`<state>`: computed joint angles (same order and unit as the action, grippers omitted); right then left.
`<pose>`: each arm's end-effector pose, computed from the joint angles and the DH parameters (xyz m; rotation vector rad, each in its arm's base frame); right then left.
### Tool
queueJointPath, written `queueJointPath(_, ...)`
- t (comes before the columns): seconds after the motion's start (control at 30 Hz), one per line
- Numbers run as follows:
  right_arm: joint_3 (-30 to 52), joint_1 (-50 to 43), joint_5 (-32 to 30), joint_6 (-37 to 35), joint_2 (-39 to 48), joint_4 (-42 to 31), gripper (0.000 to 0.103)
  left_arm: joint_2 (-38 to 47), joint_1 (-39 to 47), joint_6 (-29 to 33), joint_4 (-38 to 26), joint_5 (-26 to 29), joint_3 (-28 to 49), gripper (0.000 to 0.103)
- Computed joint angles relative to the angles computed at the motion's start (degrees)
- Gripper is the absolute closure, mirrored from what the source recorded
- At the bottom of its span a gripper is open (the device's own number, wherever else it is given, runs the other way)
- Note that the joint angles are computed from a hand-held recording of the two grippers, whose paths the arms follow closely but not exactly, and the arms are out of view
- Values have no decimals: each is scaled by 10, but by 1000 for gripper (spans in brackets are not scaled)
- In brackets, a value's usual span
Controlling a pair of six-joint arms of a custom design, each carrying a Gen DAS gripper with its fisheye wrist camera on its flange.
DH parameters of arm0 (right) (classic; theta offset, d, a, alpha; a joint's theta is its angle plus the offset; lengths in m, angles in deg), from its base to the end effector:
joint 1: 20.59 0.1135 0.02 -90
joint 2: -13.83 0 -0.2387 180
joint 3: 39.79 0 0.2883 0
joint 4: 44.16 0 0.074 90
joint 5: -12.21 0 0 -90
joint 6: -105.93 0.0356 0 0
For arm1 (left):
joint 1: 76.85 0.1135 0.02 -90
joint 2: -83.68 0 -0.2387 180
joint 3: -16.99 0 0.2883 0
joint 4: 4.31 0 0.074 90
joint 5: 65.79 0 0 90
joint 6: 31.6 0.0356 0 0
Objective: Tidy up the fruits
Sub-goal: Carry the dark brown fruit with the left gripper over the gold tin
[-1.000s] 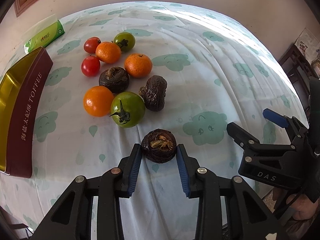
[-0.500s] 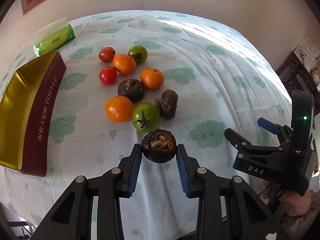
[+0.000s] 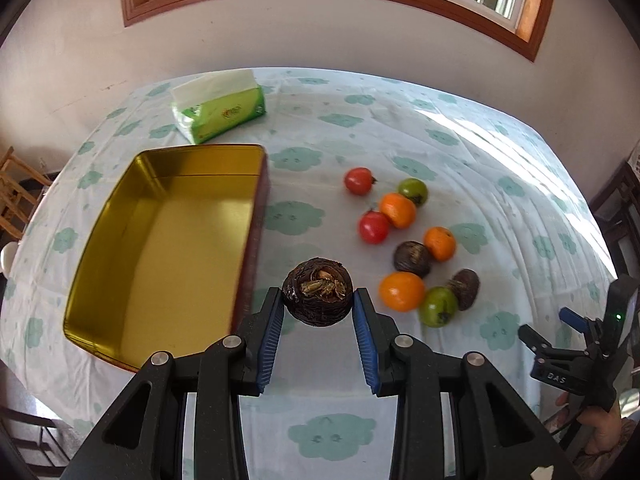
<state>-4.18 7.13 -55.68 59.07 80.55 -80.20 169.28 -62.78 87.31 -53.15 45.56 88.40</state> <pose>0.1957 0.0877 0.0852 0.4498 2.5587 -0.1091 0.3230 0.0676 0.1853 0.4459 2.5268 -0.2244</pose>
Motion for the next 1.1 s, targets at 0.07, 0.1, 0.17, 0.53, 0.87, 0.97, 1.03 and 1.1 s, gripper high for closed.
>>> queueJointPath(0.07,0,-1,0,0,0,0,0,30,19,1,10,-9,25,72)
queueJointPath(0.1,-1,0,0,1,0,0,0,46,29,3,15,-13,37,72)
queueJointPath(0.17,0,0,-2,2,1,-1,0,79,46,2,21,-22,64,72)
queueJointPath(0.53,2,-1,-3,2,3,-4,0,194,99,21,40,-63,131,72)
queueJointPath(0.87,8,-2,-7,9,9,-11,0,220,101,24,47,-73,136,71)
queueJointPath(0.97,12,-5,-9,8,12,-13,0,222,98,23,49,-77,133,72)
queueJointPath(1.03,12,-5,-10,9,11,-14,0,220,96,25,53,-79,127,71)
queueJointPath(1.1,12,-4,-7,11,13,-14,0,219,94,25,56,-81,125,71)
